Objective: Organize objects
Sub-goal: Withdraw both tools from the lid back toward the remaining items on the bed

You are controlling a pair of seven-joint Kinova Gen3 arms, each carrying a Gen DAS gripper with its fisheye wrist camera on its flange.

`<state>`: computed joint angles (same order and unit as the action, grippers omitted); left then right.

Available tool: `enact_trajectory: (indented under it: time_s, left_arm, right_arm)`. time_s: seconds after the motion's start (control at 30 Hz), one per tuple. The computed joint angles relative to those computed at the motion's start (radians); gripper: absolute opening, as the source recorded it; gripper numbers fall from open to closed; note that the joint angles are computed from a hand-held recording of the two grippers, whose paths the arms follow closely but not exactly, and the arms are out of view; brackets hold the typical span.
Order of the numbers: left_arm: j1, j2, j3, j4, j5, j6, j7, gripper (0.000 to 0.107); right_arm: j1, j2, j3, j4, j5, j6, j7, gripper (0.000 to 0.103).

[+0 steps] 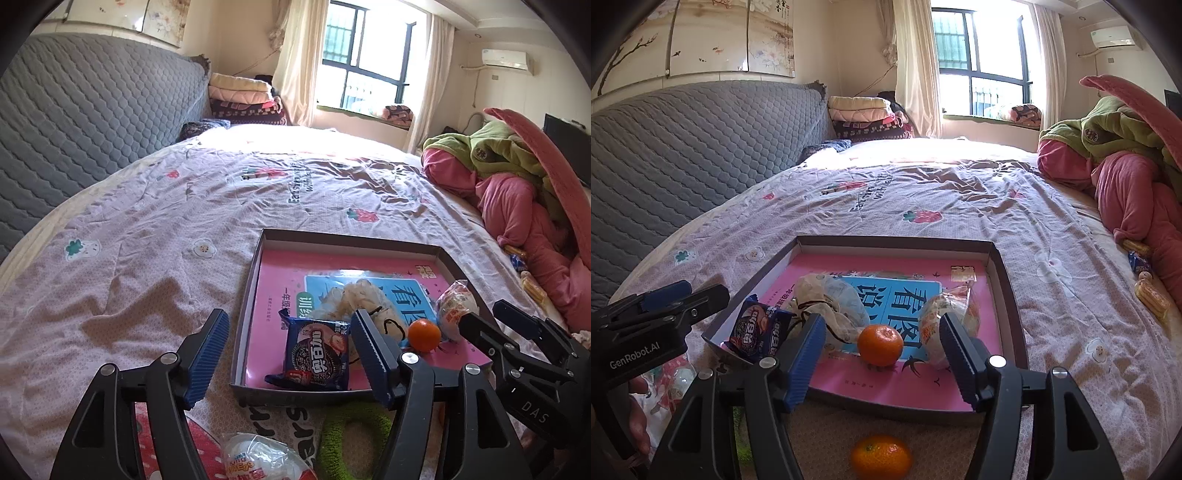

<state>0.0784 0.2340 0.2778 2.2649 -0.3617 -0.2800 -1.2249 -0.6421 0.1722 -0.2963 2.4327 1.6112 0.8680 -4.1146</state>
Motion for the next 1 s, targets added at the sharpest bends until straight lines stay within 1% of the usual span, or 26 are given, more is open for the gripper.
enact_trajectory:
  time_s: [0.1,0.2,0.23,0.3,0.4,0.53,0.63,0.73,0.8,1.0]
  left_arm:
    - [0.021,-0.010,-0.026,0.009,0.024,-0.010,-0.026,0.070]
    - [0.029,-0.022,-0.037,0.019,0.033,-0.021,-0.039,0.070]
    - [0.042,-0.027,-0.050,0.025,0.047,-0.029,-0.055,0.071]
    - [0.091,-0.037,-0.093,0.038,0.113,-0.046,-0.114,0.071]
    - [0.115,-0.050,-0.117,0.053,0.165,-0.062,-0.165,0.071]
    - [0.091,-0.063,-0.103,0.064,0.150,-0.065,-0.153,0.071]
    - [0.096,-0.070,-0.113,0.071,0.165,-0.072,-0.167,0.071]
    - [0.079,-0.073,-0.106,0.073,0.144,-0.073,-0.150,0.071]
    - [0.084,-0.075,-0.113,0.075,0.152,-0.073,-0.158,0.071]
    - [0.071,-0.084,-0.114,0.087,0.133,-0.080,-0.153,0.071]
  right_arm:
    - [-0.010,-0.006,-0.005,0.004,-0.005,0.018,-0.009,0.064]
    - [-0.019,-0.009,-0.009,0.006,-0.006,0.032,-0.013,0.066]
    - [-0.023,-0.009,-0.011,0.007,-0.007,0.039,-0.017,0.067]
    - [-0.028,-0.011,-0.013,0.011,-0.003,0.047,-0.024,0.068]
    - [-0.042,-0.011,-0.018,0.012,-0.009,0.072,-0.030,0.068]
    - [-0.056,-0.014,-0.024,0.020,-0.007,0.095,-0.050,0.069]
    - [-0.065,-0.015,-0.028,0.026,-0.005,0.109,-0.059,0.069]
    - [-0.073,-0.017,-0.031,0.027,-0.008,0.121,-0.061,0.069]
    - [-0.079,-0.017,-0.034,0.030,-0.008,0.130,-0.070,0.069]
    - [-0.101,-0.024,-0.043,0.040,-0.020,0.159,-0.083,0.069]
